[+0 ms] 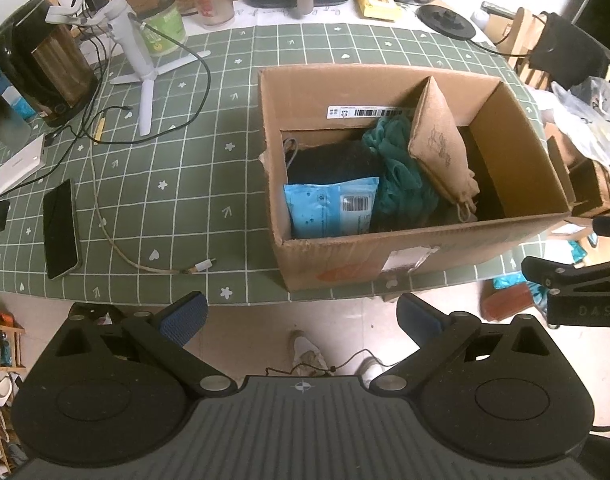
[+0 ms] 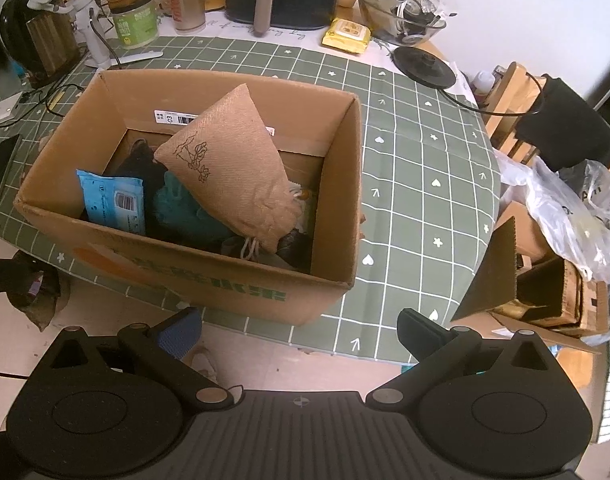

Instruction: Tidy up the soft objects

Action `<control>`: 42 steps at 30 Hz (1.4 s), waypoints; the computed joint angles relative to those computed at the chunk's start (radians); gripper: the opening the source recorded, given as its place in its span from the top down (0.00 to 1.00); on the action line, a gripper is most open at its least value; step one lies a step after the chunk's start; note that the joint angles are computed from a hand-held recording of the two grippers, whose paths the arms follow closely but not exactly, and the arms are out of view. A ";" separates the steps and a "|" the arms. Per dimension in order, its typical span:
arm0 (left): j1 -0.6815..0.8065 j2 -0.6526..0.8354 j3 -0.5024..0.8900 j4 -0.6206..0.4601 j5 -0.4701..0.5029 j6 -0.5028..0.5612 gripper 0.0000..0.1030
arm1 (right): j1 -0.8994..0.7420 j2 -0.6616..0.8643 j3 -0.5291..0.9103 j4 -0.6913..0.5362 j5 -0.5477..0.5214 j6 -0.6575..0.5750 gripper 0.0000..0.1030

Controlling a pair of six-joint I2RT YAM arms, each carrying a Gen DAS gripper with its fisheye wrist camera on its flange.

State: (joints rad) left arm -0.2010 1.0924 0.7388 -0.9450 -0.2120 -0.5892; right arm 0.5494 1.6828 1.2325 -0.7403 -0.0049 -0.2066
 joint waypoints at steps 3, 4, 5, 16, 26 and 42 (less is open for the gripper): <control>0.005 -0.001 0.001 -0.003 -0.004 0.004 0.00 | 0.005 0.000 0.002 -0.001 0.005 0.004 0.00; 0.006 -0.001 0.001 -0.002 -0.003 0.005 0.00 | 0.006 0.000 0.002 -0.002 0.007 0.004 0.00; 0.007 -0.004 0.000 -0.003 -0.002 0.006 0.00 | 0.008 0.000 0.002 -0.002 0.008 0.005 0.00; 0.016 -0.014 0.004 -0.005 -0.002 0.022 0.00 | 0.013 0.000 0.001 -0.007 0.012 0.011 0.00; 0.016 -0.001 0.017 -0.011 -0.013 0.029 0.00 | 0.014 0.010 0.011 -0.012 0.016 0.012 0.00; 0.014 0.022 0.032 -0.007 -0.010 0.034 0.00 | 0.013 0.031 0.034 -0.027 0.023 0.015 0.00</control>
